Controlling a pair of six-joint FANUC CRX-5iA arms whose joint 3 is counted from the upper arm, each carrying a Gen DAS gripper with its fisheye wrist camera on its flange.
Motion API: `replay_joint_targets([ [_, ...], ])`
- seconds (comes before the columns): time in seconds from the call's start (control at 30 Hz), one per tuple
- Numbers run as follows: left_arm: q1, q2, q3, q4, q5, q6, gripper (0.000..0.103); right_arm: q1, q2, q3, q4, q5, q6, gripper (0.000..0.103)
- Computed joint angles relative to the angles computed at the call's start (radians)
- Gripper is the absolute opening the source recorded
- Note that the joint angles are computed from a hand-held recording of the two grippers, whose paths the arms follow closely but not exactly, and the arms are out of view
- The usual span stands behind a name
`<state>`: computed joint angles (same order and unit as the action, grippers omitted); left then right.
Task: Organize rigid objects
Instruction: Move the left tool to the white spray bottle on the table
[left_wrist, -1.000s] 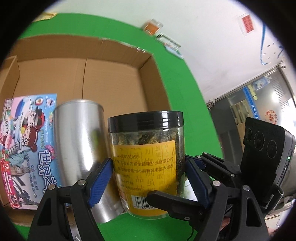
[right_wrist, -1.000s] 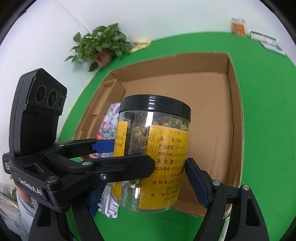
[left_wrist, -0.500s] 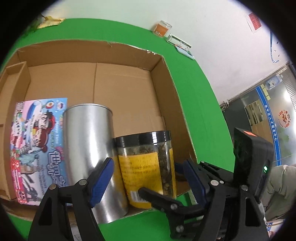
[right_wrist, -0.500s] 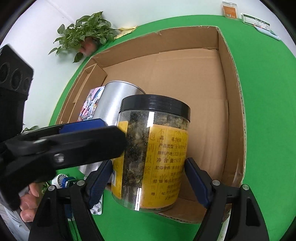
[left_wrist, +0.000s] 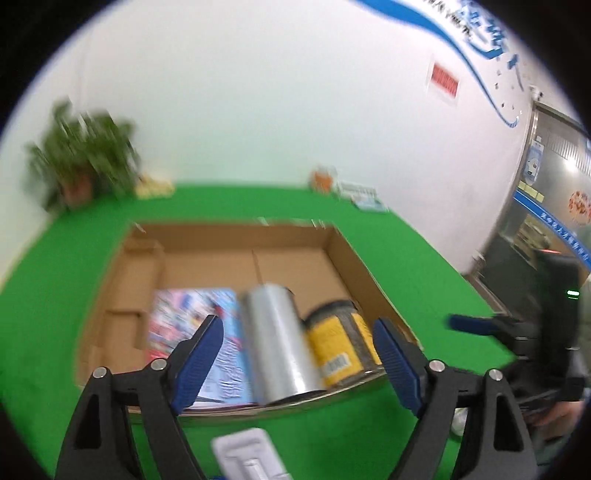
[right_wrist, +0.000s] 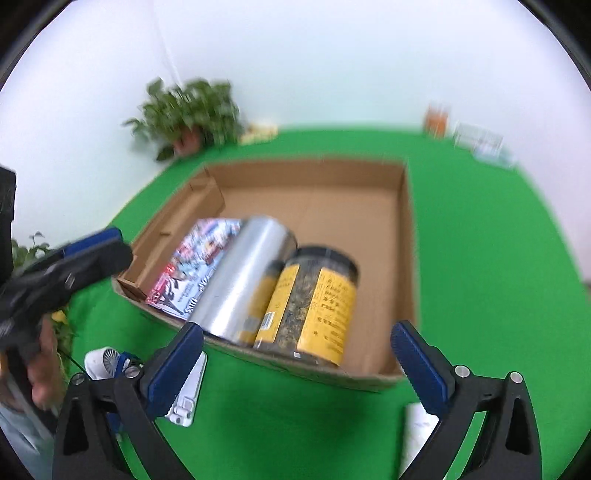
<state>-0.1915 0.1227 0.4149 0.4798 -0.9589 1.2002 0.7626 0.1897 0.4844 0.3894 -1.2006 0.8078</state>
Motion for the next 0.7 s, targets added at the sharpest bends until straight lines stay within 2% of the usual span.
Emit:
replay_joint_targets([
  [0.1,0.014,-0.079,-0.099,-0.001,0.049,-0.036,0.085,0.081,-0.119,-0.194,0.168,0.057,-0.113,0.102],
  [0.17,0.024,-0.113,-0.154,0.014,0.065,-0.050,0.085,0.125,-0.208,-0.326,0.235,0.091,-0.193,0.102],
  [0.27,0.037,-0.153,-0.223,0.025,0.047,-0.044,0.085,0.149,-0.312,-0.457,0.202,0.133,-0.242,0.102],
  [0.37,0.050,-0.180,-0.293,0.092,-0.011,-0.074,0.082,0.142,-0.382,-0.550,0.136,0.091,-0.284,0.102],
  [0.4,0.053,-0.185,-0.309,0.115,-0.043,-0.086,0.068,0.137,-0.388,-0.568,0.125,0.069,-0.295,0.102],
  [0.43,0.058,-0.179,-0.319,0.140,-0.085,-0.102,0.048,0.127,-0.395,-0.583,0.093,0.046,-0.304,0.101],
  [0.47,0.055,-0.173,-0.327,0.153,-0.118,-0.113,0.044,0.110,-0.398,-0.585,0.048,0.039,-0.298,0.093],
  [0.5,0.048,-0.178,-0.337,0.144,-0.122,-0.108,0.044,0.090,-0.398,-0.583,-0.014,0.032,-0.283,0.087],
  [0.57,0.026,-0.202,-0.362,0.092,-0.086,-0.070,0.049,0.090,-0.396,-0.601,-0.009,0.021,-0.283,0.087],
  [0.63,0.010,-0.203,-0.353,0.043,-0.081,-0.020,0.079,0.076,-0.387,-0.598,-0.035,0.017,-0.273,0.084],
  [0.67,0.011,-0.200,-0.357,0.062,-0.083,-0.018,0.080,0.071,-0.384,-0.598,-0.037,0.016,-0.275,0.078],
  [0.7,0.016,-0.194,-0.358,0.090,-0.088,-0.027,0.080,0.066,-0.377,-0.593,-0.038,0.001,-0.268,0.065],
])
